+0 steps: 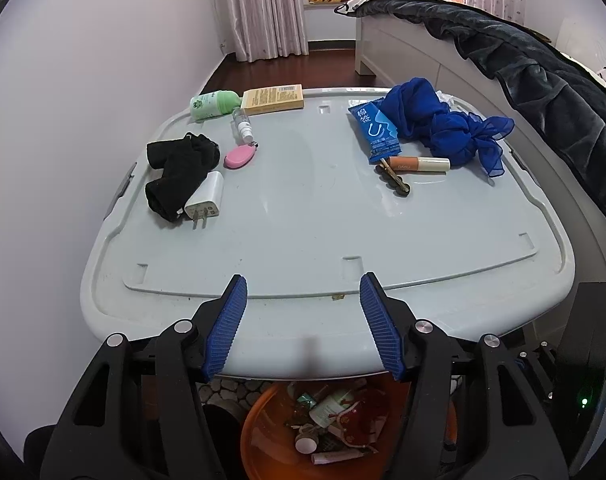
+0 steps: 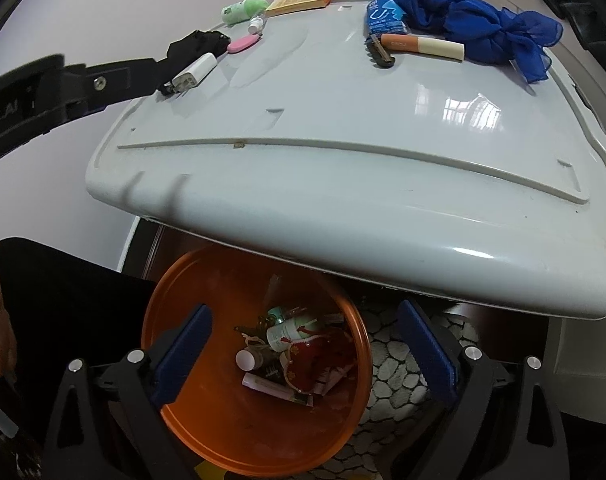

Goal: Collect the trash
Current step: 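Grasp the orange-and-cream cylindrical tube with the right tool and lift it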

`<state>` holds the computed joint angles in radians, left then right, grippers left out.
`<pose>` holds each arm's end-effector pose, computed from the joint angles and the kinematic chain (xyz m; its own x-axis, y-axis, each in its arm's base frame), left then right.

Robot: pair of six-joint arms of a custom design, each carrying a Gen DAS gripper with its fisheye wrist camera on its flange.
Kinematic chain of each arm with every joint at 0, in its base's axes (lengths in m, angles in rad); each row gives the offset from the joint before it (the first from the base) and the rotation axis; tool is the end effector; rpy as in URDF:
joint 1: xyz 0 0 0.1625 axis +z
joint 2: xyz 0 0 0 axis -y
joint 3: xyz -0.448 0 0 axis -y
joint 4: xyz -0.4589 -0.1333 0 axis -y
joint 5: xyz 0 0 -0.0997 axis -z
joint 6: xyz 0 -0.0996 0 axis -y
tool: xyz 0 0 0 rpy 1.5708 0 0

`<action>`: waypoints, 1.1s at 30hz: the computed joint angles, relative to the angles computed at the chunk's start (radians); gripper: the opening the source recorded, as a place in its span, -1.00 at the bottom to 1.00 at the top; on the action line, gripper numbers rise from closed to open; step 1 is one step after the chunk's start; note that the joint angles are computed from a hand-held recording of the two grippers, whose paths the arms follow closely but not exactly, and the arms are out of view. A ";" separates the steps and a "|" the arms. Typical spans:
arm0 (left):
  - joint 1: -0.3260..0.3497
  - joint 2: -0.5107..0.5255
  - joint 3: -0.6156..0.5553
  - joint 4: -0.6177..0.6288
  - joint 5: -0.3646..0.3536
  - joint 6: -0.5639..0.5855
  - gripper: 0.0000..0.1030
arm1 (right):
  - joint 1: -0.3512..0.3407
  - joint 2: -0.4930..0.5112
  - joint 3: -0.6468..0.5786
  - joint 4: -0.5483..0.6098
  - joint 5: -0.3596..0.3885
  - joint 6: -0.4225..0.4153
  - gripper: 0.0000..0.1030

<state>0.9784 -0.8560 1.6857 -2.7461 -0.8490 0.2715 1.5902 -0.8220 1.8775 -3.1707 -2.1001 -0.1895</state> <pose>-0.2383 -0.7106 0.1257 -0.5794 0.4342 -0.6897 0.7066 0.6894 -0.1596 0.0958 -0.6592 0.0694 -0.8494 0.0792 0.5218 -0.1798 0.8861 -0.4273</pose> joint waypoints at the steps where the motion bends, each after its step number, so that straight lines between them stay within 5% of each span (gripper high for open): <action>1: 0.000 0.000 0.000 0.000 0.003 -0.001 0.20 | 0.002 0.000 0.000 0.001 -0.001 -0.004 0.80; 9: -0.013 0.005 -0.002 -0.031 0.056 0.004 0.74 | 0.013 -0.017 0.014 -0.053 -0.012 -0.047 0.86; 15: -0.015 0.007 -0.036 0.017 0.021 -0.007 0.81 | 0.024 -0.075 0.005 -0.057 -0.028 -0.031 0.89; 20: -0.009 0.039 -0.089 -0.012 -0.028 0.038 0.81 | 0.051 -0.078 -0.095 -0.086 -0.095 -0.109 0.89; 23: 0.009 0.061 -0.120 -0.085 -0.033 0.007 0.79 | 0.046 -0.037 -0.200 -0.049 -0.053 -0.204 0.90; 26: 0.057 0.038 -0.151 0.025 -0.151 -0.096 0.80 | 0.051 0.069 -0.360 -0.064 -0.143 -0.338 0.89; 28: 0.072 0.036 -0.160 0.022 -0.122 -0.150 0.80 | 0.035 0.104 -0.429 -0.095 -0.139 -0.375 0.89; 33: 0.071 0.049 -0.157 -0.066 0.007 -0.058 0.80 | -0.004 0.158 -0.551 0.065 -0.166 -0.438 0.68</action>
<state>1.0495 -0.8066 1.5289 -2.8124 -0.8419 0.2137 1.5864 -0.6639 1.3266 -3.1058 -2.2662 -0.6279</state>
